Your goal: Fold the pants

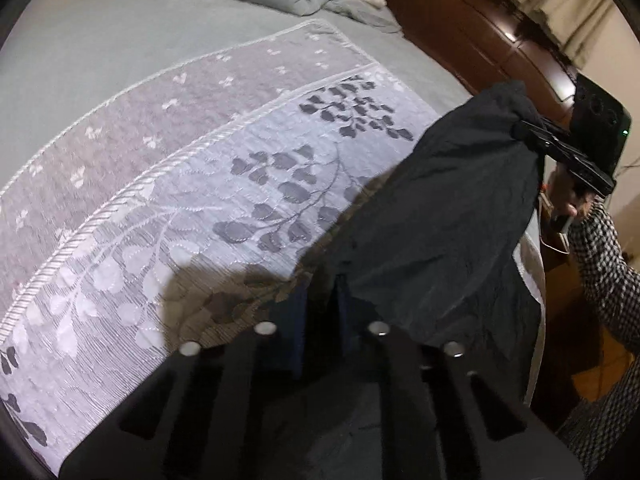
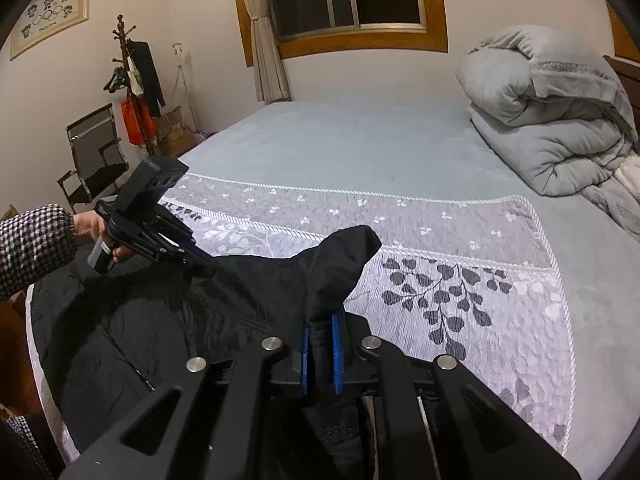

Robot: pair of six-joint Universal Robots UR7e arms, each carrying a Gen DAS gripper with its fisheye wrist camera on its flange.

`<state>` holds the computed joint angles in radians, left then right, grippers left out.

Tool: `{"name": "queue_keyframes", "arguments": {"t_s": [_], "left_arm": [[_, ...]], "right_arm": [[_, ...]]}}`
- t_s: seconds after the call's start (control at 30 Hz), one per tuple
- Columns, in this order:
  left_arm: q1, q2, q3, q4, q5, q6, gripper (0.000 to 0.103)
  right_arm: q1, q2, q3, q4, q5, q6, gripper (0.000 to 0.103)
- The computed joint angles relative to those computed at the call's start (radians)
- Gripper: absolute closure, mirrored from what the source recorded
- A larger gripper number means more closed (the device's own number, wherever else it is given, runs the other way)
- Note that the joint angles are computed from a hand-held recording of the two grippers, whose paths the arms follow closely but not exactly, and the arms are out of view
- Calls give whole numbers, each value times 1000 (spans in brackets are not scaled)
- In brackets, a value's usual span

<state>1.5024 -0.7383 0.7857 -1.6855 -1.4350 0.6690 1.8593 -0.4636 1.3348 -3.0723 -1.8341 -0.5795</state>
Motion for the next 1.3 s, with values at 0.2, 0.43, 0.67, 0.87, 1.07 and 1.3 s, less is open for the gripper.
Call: {"name": "queue_keyframes", "arguments": {"t_s": [0.2,0.43,0.67,0.87,1.07,1.3], "left_arm": [[2,-55,68,-55,-53,-9,100],[-22,-270,354,-253,-116,-15,101],[-92,-561,741,-409,-93,-31,101],[-149,-779,1075,-553,-11,-70,101],[-166,-916,1285,-623,47,-111,100],[-145,-897,1300,-788,26,-175,100]], "right_arm": [[9,1,16,-55,-29,-13,94],[39,-42,126,-212,-21,-31,94],[72,-120,330,-394,-24,3,94],[85,-152,485,-477,-77,72,94],[131,-128,541,-515,-171,61,94],[181,-74,389,-558,-146,-129,94]]}}
